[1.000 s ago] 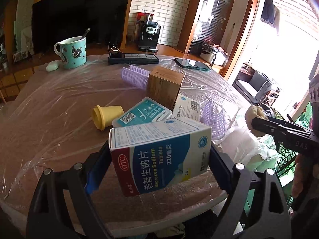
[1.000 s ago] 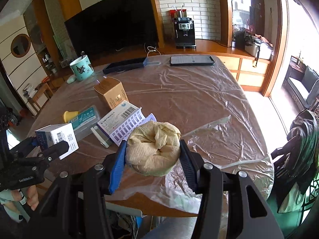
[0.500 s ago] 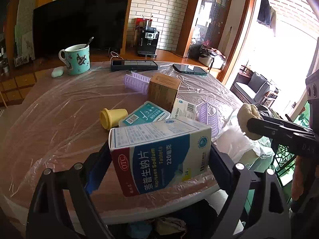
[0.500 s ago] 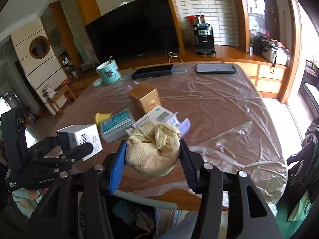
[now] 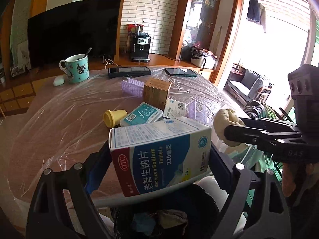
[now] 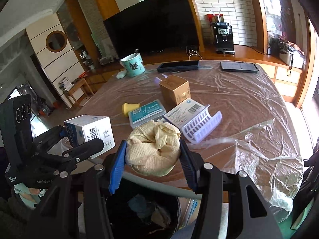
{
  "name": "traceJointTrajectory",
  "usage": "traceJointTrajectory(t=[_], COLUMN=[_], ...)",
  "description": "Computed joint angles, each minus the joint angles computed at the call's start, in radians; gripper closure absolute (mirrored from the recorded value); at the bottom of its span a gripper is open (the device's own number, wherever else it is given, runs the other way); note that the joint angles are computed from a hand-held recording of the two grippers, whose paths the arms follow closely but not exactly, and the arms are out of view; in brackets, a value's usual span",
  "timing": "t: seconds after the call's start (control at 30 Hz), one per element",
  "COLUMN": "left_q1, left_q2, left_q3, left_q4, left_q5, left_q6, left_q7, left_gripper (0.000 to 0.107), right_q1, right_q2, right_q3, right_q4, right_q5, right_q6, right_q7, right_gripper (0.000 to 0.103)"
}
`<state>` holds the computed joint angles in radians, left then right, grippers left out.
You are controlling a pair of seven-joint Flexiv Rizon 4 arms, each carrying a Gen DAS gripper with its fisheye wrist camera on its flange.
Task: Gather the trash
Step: 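Carry the medicine box and cloth ball over the trash bin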
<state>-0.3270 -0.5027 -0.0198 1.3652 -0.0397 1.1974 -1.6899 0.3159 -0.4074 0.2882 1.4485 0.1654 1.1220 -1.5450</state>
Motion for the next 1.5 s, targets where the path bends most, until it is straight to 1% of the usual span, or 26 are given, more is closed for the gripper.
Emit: traceJointTrajectory(t=[0.1,0.23,0.43,0.63,1.13,1.5], left_q1=[0.009,0.033,0.024,0.026,0.021,0.017], left_q2=[0.026,0.065,0.101,0.129,0.177,0.167], left_q3=[-0.019,-0.062,-0.057,-0.071,-0.081,-0.078], left_q4=[0.036,0.1,0.153,0.201,0.277,0.286], left_q5=[-0.006,-0.056,-0.063,-0.08,-0.094,-0.085], left_q6=[0.009,0.025,0.019,0.0,-0.055,-0.111], left_q7=[0.036,0.099,0.135,0.18,0.248,0.251], left_gripper=[0.017,0.017,0.017,0.017,0.017,0.017], right_q1=[-0.007,-0.006,-0.005,-0.002,0.016,0.027], right_q2=[0.013,0.036,0.073,0.104,0.153,0.149], right_q3=[0.016,0.023,0.026,0.024,0.015,0.005], right_q4=[0.014,0.039,0.076,0.111,0.175,0.207], right_q5=[0.016,0.031,0.059,0.086,0.12,0.12], right_q6=[-0.006,-0.011,-0.023,-0.037,-0.091,-0.125], right_q7=[-0.026,-0.052,-0.08,-0.106,-0.149,-0.137], right_gripper=[0.052,0.052,0.052,0.052,0.052,0.052])
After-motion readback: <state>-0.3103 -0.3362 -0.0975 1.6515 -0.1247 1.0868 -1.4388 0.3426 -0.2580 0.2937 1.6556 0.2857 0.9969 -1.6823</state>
